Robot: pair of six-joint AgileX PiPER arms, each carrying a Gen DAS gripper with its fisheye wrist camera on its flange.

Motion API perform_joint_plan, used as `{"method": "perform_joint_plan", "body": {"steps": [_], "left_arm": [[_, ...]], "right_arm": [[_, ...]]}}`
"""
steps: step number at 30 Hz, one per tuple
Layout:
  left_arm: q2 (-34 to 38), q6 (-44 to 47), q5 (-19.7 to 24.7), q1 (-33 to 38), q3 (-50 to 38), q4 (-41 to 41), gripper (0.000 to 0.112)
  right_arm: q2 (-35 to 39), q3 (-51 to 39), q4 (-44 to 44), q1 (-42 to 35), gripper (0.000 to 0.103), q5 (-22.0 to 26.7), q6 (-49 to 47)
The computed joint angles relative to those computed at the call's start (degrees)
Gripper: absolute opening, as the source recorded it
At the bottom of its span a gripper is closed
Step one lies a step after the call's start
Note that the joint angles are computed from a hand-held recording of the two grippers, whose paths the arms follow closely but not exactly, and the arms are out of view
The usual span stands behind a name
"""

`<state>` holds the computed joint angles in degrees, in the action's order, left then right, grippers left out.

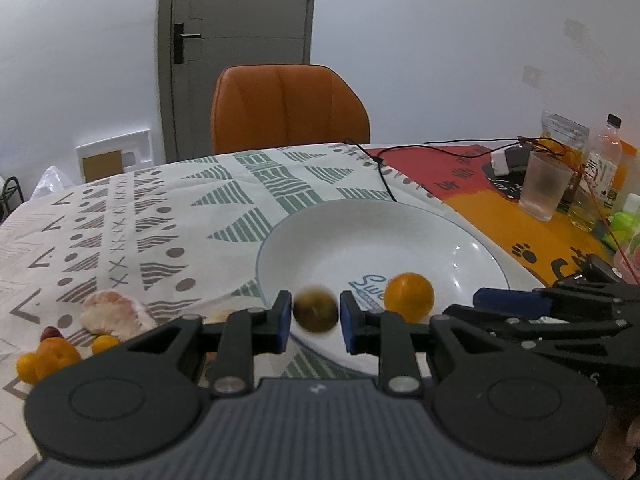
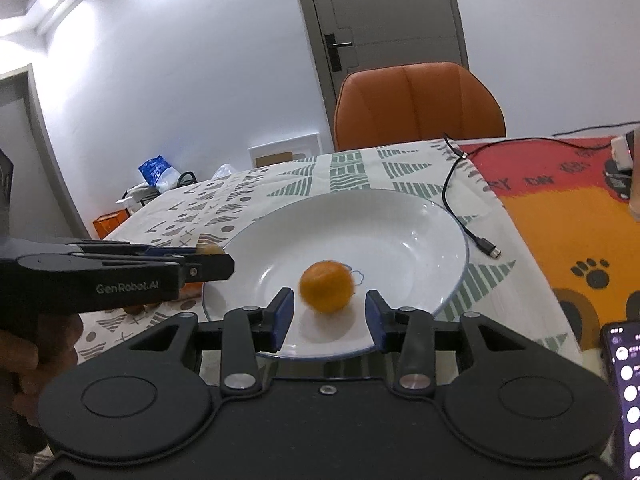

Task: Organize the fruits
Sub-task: 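Carry both fruits over the white plate and open both tools to drop them, then move both open tools back toward the fruit pile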

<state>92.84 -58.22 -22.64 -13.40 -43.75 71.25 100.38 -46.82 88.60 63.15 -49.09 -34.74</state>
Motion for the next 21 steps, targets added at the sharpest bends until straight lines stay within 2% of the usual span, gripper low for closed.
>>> {"method": "perform_joint_plan", "body": {"steps": [4, 9, 13, 15, 17, 19, 21], "left_arm": [[-0.9, 6.4, 0.8, -0.5, 0.9, -6.2, 0.028], [-1.5, 2.1, 1.5, 1.7, 0.4, -2.9, 0.03], [-2.8, 2.6, 2.0, 3.9, 1.3, -4.2, 0.054], [-3.6, 3.8, 1.3, 5.5, 2.0, -5.5, 0.061], [-4.2, 3.8, 1.5, 6.7, 2.4, -5.7, 0.075], [-4.7, 4.9, 1.7, 7.8, 2.9, -7.2, 0.082], [-5.0, 3.4, 1.8, 9.1, 2.9, -5.9, 0.084]], "right_arm": [[0.3, -0.2, 0.2, -0.3, 0.042, -0.3, 0.8], [1.0, -1.3, 0.5, -0.1, 0.053, -1.2, 0.0], [1.7, -2.8, -0.3, 0.3, 0.062, -1.8, -0.5], [2.3, -3.9, -0.7, 0.3, 0.072, -1.7, -1.4], [3.1, -5.1, -1.0, 0.4, 0.077, -1.9, -2.4], [3.7, -6.2, -1.0, 0.5, 0.082, -2.0, -3.1], [4.3, -7.3, -0.8, 0.5, 0.092, -2.1, -3.9]]}}
